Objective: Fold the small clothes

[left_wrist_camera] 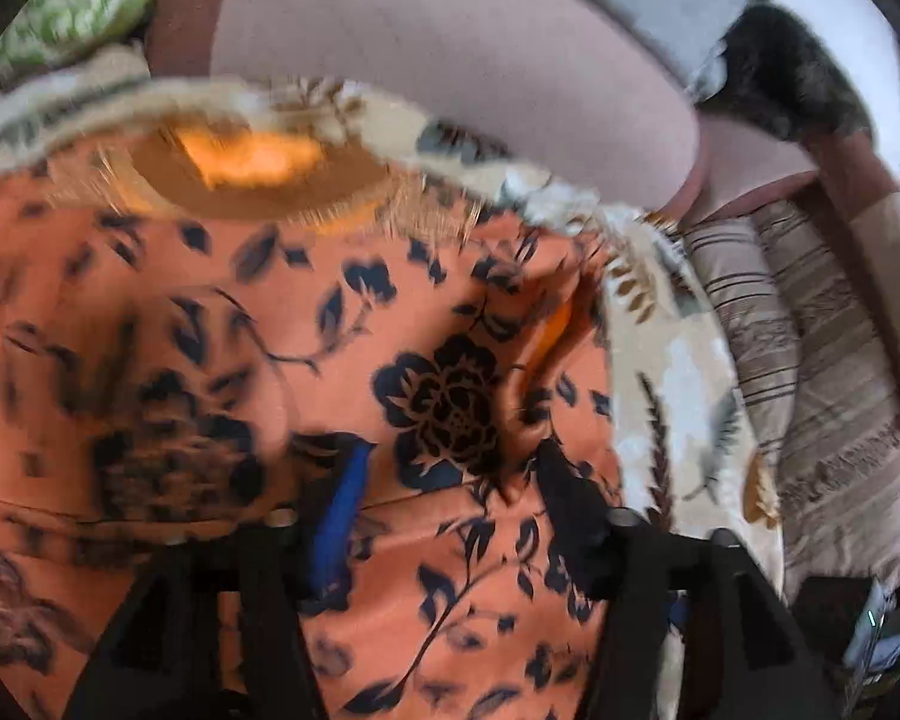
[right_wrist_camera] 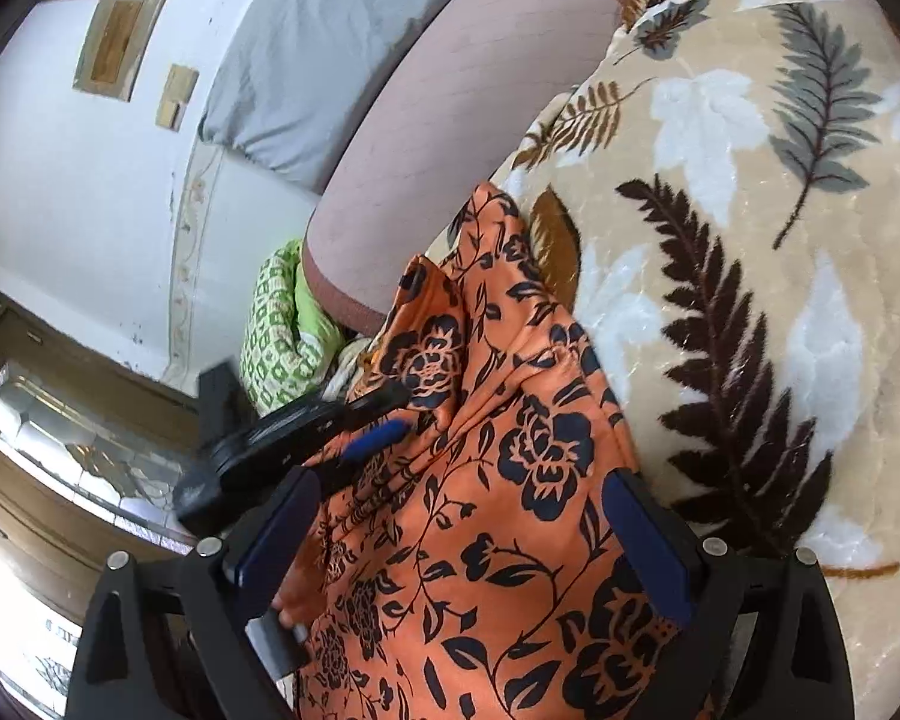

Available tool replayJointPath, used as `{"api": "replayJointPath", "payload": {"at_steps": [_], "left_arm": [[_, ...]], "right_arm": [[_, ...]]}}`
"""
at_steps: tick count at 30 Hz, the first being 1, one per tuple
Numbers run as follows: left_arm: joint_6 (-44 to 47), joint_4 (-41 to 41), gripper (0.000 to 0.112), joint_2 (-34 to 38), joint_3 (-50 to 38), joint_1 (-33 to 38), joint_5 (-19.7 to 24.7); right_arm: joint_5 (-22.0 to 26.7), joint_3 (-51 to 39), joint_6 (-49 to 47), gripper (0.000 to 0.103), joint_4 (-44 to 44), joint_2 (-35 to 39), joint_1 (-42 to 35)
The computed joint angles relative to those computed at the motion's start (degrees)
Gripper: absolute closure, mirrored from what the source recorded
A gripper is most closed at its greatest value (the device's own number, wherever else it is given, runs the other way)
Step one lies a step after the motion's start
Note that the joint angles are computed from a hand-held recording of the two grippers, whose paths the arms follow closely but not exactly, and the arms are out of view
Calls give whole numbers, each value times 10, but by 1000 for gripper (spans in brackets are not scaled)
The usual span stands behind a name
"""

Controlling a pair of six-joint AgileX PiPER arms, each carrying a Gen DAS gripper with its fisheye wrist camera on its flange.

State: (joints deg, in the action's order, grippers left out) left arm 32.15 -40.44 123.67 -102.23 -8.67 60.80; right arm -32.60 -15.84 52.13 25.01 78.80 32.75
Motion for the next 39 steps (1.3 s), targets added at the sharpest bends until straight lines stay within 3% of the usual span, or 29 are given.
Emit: {"api": "replayJointPath", "payload": {"at_steps": [4,7,9,11,13,14,16,19,21,23,26,29,32,34,36,39], "left_arm": [[109,-51,34,-52,44,92,-16],[126,-21,33,-55,44,129,-73],[103,14,33,-20,9,156,-82],[60,53,33,19,-27,177,-92],[38,76,33,47,-56,196,-82],[24,89,33,64,-70,198,-81],[14,113,33,71,-55,195,-119],[-25,193,33,85,-72,184,-130],[-24,178,33,84,-84,195,-106],[4,142,33,60,-57,213,-109],[44,129,33,34,-8,223,-139],[-12,201,29,75,-63,209,-106],[-45,233,30,68,-88,199,-91],[2,179,30,47,-66,207,-122],[63,106,30,37,-65,216,-121],[129,30,30,57,-102,220,-84]], "right_arm": [[16,-22,4,6,-16,14,0],[78,-69,93,6,-181,23,-55],[97,-115,172,6,-296,43,-85],[64,-169,267,6,-410,95,-127],[-9,-212,375,6,-525,168,-182],[-18,-242,432,6,-582,207,-208],[25,-270,516,7,-665,250,-252],[2,-259,564,7,-629,279,-275],[50,-261,536,7,-633,242,-260],[92,-269,523,7,-650,197,-234],[81,-267,522,7,-669,187,-223],[96,-280,592,7,-725,238,-240],[68,-259,566,8,-665,240,-248],[116,-285,563,8,-708,216,-237],[145,-316,591,8,-775,204,-236],[79,-355,606,8,-826,232,-266]]}}
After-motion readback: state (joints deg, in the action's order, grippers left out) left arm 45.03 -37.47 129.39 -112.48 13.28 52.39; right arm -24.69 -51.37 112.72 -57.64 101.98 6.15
